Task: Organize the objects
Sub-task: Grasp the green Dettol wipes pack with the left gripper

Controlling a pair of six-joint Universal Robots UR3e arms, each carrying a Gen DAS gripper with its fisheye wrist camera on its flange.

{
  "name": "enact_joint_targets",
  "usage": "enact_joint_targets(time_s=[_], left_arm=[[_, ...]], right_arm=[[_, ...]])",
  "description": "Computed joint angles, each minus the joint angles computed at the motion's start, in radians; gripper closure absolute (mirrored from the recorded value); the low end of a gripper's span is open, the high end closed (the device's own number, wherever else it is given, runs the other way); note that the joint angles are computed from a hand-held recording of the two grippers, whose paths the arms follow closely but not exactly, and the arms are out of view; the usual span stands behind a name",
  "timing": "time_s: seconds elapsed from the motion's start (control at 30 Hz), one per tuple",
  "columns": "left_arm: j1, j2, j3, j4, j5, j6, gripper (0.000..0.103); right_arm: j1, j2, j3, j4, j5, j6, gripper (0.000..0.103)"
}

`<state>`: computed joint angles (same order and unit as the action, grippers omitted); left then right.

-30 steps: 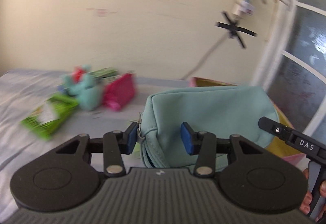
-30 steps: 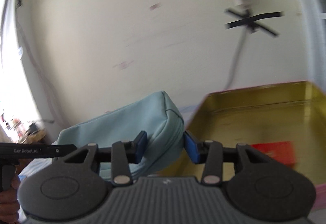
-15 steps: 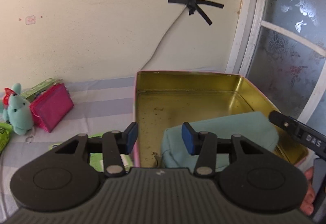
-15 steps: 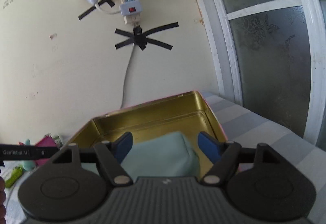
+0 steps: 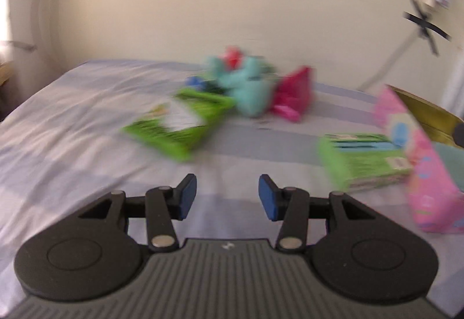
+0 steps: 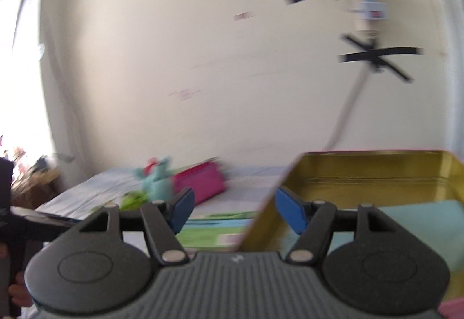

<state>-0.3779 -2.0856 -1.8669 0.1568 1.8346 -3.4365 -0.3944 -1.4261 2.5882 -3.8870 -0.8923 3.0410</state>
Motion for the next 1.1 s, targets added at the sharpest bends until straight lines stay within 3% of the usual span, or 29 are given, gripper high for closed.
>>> enact_joint_targets(time_s=[0.23, 0.3, 0.4, 0.5, 0.63, 0.77, 0.8, 0.83, 0.87, 0.93, 1.1], left_arm=[[0.209, 0.037, -0.166, 0.163, -0.025, -0.031, 0.053], [0.269, 0.050, -0.204, 0.202, -0.086, -0.035, 0.053], [0.339, 0.058, -0.156, 0.135, -0.198, -0.029, 0.054], [0.354, 0.008, 0.004, 0.024, -0.269, 0.024, 0.053], [0.381, -0.083, 0.227, -0.202, -0.387, -0.022, 0.047], [0.367, -0.132, 0.252, -0.158, -0.409, -0.043, 0.048], [0.368, -0.127, 0.240, -0.149, -0.424, -0.040, 0.055], [0.384, -0.111, 0.211, -0.138, -0.473, -0.033, 0.062], [0.391, -0.090, 0.189, -0.147, -0.492, -0.028, 0.062], [0.390, -0.054, 0.129, -0.129, -0.494, -0.019, 0.061], [0.392, 0.091, -0.132, -0.022, -0.567, -0.006, 0.062]], right_arm=[[0.509, 0.337, -0.651, 0.428, -0.297, 0.110, 0.038], [0.571, 0.463, -0.860, 0.563, -0.263, 0.135, 0.040], [0.629, 0.649, -1.174, 0.737, -0.247, 0.215, 0.040], [0.647, 0.802, -1.464, 0.907, -0.279, 0.360, 0.040], [0.629, 0.915, -1.642, 0.974, -0.266, 0.455, 0.039], [0.640, 1.086, -1.964, 1.119, -0.295, 0.483, 0.039], [0.641, 1.144, -2.069, 1.169, -0.284, 0.489, 0.040], [0.637, 1.178, -2.132, 1.214, -0.263, 0.472, 0.048], [0.630, 1.186, -2.154, 1.263, -0.225, 0.433, 0.066], [0.646, 1.148, -2.071, 1.209, -0.245, 0.468, 0.066], [0.645, 0.878, -1.549, 0.980, -0.237, 0.345, 0.067]])
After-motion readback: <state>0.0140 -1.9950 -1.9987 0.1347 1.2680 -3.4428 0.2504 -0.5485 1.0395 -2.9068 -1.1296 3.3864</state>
